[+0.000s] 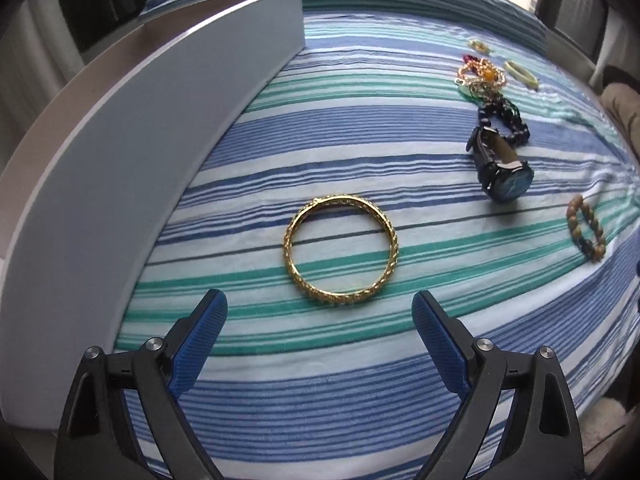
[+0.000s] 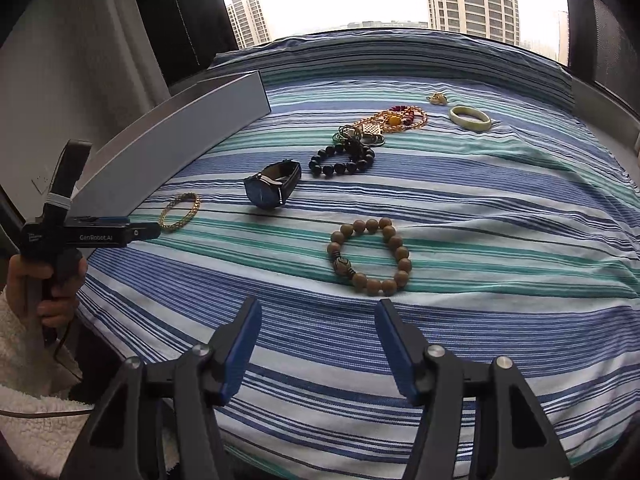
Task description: Organize jewelry
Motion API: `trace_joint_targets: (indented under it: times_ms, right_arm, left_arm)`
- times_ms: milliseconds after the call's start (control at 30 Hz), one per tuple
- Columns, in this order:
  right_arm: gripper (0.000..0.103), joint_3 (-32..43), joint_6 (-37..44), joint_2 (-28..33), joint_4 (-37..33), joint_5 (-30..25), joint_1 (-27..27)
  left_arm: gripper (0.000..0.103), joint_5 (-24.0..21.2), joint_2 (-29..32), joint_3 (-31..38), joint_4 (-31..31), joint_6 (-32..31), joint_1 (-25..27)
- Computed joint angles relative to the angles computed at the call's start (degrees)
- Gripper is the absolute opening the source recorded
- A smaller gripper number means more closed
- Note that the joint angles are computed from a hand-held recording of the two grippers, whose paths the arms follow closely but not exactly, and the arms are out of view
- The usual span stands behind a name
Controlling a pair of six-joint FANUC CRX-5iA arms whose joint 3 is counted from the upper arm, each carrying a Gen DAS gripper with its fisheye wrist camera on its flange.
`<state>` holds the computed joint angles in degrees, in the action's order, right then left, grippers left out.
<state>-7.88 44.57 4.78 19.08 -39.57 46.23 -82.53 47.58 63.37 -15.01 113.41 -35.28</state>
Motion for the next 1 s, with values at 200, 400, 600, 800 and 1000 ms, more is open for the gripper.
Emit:
trace_joint_targets:
  times_ms: [200, 400, 600, 800, 1000]
  right_arm:
    - [0.061, 2.39, 5.04, 0.23, -5.81, -1.92, -2.48]
    - [0.061, 4.63, 5.23, 2.16, -5.65, -5.08, -3.65]
    - [0.061, 6.2, 8.85, 2.64, -8.51, -5.11, -3.25]
    - [0.061, 6.36, 11.21, 2.3, -9.05, -4.98, -3.17]
    - [0.059, 14.93, 28.81, 6.73, -19.98, -8.2, -6.13]
  left_arm:
    - [0.096, 0.49, 2.11, 1.04, 5.58, -2.03, 2.74]
    - [0.097, 2.99, 0.97, -1.32, 5.93, -4.65, 2.84]
    - [0.096, 6.49, 1.83, -1.05, 7.03, -7.49, 3.17]
    - [0.07, 9.33, -0.62, -4.72, 5.79, -7.03, 2.54]
    - [0.069, 6.83, -1.6, -4.76, 3.27, -3.71, 1.14]
